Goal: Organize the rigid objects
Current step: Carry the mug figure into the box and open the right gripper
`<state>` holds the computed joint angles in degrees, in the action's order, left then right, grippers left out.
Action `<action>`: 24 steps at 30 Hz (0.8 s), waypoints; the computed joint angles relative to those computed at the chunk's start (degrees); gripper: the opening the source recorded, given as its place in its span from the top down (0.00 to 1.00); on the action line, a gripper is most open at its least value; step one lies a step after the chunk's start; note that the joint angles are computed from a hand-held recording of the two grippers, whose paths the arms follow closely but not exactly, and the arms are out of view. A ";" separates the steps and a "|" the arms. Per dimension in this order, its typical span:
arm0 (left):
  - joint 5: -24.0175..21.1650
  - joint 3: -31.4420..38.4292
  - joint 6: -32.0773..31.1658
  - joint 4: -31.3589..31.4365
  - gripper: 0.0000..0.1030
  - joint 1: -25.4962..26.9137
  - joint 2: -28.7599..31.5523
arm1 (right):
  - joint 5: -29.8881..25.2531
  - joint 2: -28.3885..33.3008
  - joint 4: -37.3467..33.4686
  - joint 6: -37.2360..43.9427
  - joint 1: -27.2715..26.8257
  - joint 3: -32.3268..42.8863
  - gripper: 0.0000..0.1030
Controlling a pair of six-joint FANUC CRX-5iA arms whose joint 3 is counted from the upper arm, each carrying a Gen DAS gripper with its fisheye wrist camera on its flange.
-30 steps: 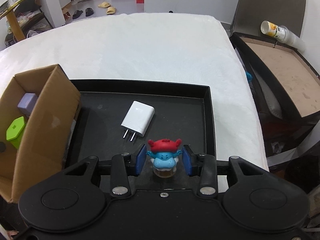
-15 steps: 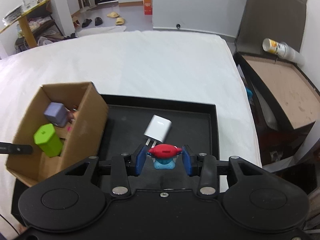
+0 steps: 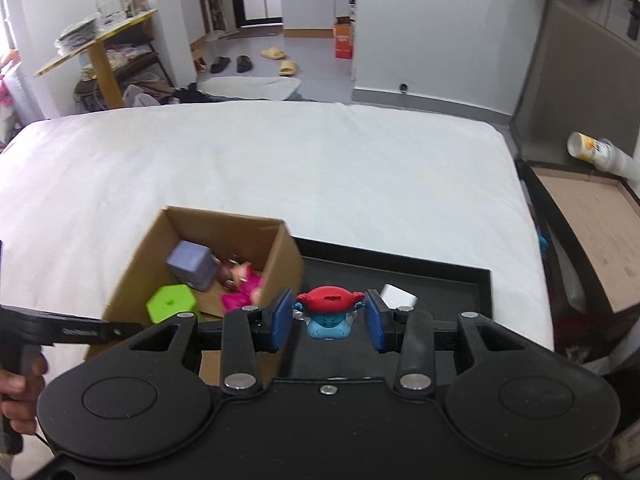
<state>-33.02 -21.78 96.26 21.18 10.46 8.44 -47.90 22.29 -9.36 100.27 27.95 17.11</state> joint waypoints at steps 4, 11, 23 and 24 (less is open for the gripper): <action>0.06 -0.07 -0.14 0.11 0.79 0.02 -0.02 | -0.31 0.04 -1.28 1.17 1.08 0.78 0.62; 0.16 -0.26 -0.58 0.69 0.79 0.07 -0.09 | -1.39 0.47 -3.27 2.53 2.76 2.10 0.62; 0.21 -0.39 -1.05 0.84 0.79 -0.03 -0.12 | -3.65 2.13 -5.15 4.45 4.88 3.59 0.62; 0.30 -0.44 -1.19 0.94 0.79 -0.04 -0.10 | -3.77 2.19 -5.07 4.46 5.11 3.55 0.62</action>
<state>-32.72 -22.22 95.07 22.13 10.42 8.35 -51.67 24.49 -14.43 104.72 33.06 20.67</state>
